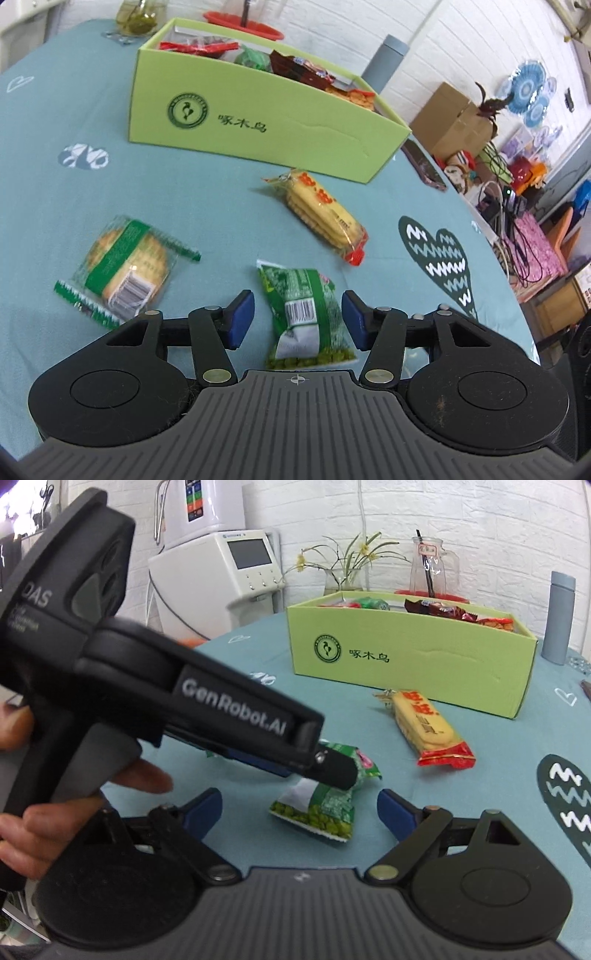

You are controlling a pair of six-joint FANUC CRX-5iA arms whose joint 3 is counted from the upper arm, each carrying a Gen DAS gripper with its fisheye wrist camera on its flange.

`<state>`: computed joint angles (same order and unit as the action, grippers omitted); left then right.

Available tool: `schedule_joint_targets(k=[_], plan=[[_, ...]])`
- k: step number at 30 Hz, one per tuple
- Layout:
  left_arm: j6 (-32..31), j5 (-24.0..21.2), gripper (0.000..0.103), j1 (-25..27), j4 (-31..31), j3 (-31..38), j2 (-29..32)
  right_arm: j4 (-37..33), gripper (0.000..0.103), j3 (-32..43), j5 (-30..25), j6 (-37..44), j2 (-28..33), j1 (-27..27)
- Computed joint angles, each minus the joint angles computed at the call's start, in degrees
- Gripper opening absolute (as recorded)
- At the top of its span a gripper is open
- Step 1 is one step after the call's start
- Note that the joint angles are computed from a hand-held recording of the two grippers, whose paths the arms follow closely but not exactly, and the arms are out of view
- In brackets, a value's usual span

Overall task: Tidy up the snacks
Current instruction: 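Grasp the green-and-white snack bag with the left gripper and lift it, then lower the green-and-white bag into the green box and open the left gripper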

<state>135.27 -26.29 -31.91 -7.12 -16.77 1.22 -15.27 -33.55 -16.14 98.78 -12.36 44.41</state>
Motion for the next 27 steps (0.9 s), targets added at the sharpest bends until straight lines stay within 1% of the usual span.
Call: schedule_joint_targets(k=[1,2,3,4,5,6,7,8,9,11,12,13,14,16,19,21,22,24,25,27], plan=[[-2.1,0.5,0.034,0.3,1.4,-0.2,0.3,0.0,0.088,0.4,0.1,-0.3,0.7,-0.1],[-4.0,1.0,0.034,0.6,3.1,-0.5,0.5,0.9,0.085,0.4,0.5,-1.4,1.2,0.0],[-6.2,1.6,0.032,0.8,5.0,-1.1,0.8,3.2,0.079,0.1,0.8,-3.7,1.6,0.3],[-8.7,2.6,0.028,1.0,7.2,-2.0,1.0,5.8,0.075,-0.4,1.2,-6.1,2.1,0.7],[-9.7,4.2,0.022,1.0,7.6,-2.9,0.7,7.6,0.070,-1.2,2.4,-7.5,2.0,1.1],[-12.4,6.0,0.017,1.4,11.1,-4.6,0.4,11.3,0.064,-2.5,3.8,-10.6,1.9,1.6],[-12.7,6.5,0.013,1.6,12.1,-5.2,0.1,11.9,0.063,-2.4,3.4,-11.3,1.8,1.6],[-14.0,7.6,0.007,1.9,13.8,-6.0,-0.2,10.2,0.060,-1.5,2.4,-9.5,2.0,1.3],[-13.1,7.4,0.005,2.0,12.9,-5.7,-0.5,7.5,0.057,-0.3,1.1,-6.6,2.0,0.8],[-14.2,8.6,0.006,2.7,14.7,-6.4,-1.5,1.4,0.055,2.2,-0.9,0.5,1.8,-0.7],[-15.0,9.4,0.006,3.0,15.6,-6.6,-2.0,0.1,0.055,3.0,-1.3,2.1,1.7,-1.1],[-15.0,9.7,0.006,3.4,15.2,-6.1,-2.3,-0.6,0.055,3.8,-1.2,3.5,1.7,-1.5],[-14.0,9.2,0.006,3.7,13.6,-4.8,-2.3,0.7,0.055,3.8,-0.1,3.1,1.7,-1.3],[-12.9,7.5,0.005,4.5,10.8,-1.4,-1.5,0.6,0.055,5.5,1.1,5.3,2.7,-1.7],[-13.7,6.1,0.005,6.1,9.3,3.6,0.4,-4.1,0.056,11.7,0.3,13.8,6.4,-4.3],[-13.3,4.9,0.006,7.3,6.9,8.3,2.6,-6.1,0.057,15.9,0.5,18.3,9.2,-5.6],[-14.1,5.2,0.008,8.1,7.2,9.9,3.8,-8.3,0.057,18.7,-0.2,21.6,10.9,-6.8],[-15.3,6.4,0.012,9.6,8.6,12.5,6.3,-10.0,0.060,23.6,-0.4,24.4,14.7,-8.2],[-14.9,6.4,0.014,10.3,8.9,13.7,7.5,-10.6,0.061,26.3,-1.0,25.3,16.7,-8.9],[-13.7,5.9,0.014,11.6,8.5,16.2,10.2,-13.9,0.062,32.5,-4.7,28.3,21.2,-10.8]])
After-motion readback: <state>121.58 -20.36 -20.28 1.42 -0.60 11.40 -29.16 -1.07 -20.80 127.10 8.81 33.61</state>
